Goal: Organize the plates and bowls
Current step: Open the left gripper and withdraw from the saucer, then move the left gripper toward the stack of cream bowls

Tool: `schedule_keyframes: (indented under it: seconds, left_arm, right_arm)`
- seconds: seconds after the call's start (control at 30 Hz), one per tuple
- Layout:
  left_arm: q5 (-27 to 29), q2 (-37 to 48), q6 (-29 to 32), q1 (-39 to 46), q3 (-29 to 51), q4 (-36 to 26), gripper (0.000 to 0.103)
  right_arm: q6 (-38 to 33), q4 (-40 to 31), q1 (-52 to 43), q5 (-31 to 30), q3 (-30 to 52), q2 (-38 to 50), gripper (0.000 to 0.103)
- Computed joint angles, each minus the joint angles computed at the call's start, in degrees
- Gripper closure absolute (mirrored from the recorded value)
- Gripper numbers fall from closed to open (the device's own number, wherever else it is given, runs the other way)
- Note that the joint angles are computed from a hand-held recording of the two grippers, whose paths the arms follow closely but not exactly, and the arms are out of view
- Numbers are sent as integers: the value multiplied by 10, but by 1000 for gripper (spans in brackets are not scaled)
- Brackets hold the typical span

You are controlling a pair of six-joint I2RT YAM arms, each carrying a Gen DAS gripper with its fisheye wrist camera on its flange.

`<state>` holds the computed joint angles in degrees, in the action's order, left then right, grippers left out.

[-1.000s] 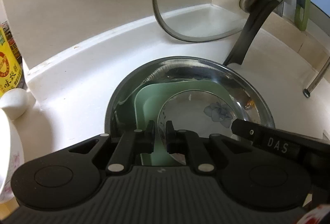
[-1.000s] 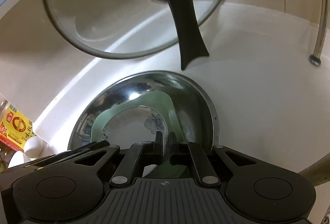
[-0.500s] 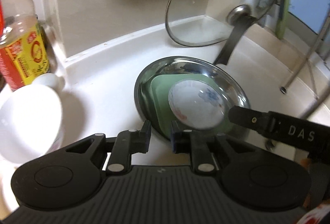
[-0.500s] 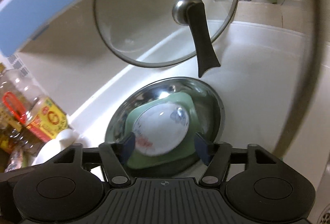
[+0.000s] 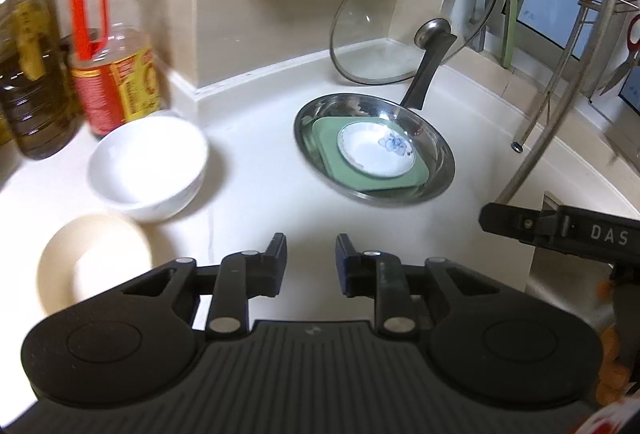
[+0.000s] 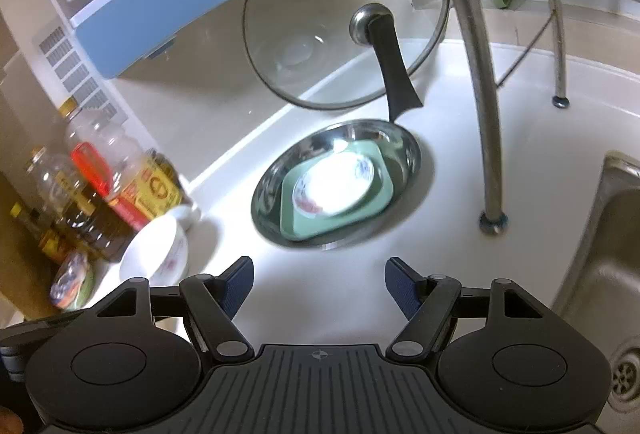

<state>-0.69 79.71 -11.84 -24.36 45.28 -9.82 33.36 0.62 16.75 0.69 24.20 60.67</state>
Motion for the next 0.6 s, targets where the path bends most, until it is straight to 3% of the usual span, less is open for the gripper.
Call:
schedule_keyframes:
  seconds: [0.27,0.6]
  left_arm:
    - [-54,-150,-33,-30,-97,-57,77]
    - [-148,-336,-121,-113,-170,-187,77]
  right_arm:
    - [31,-124,141,122,-38,-135,30]
    - [157,-280,359,253,-64,-236,30]
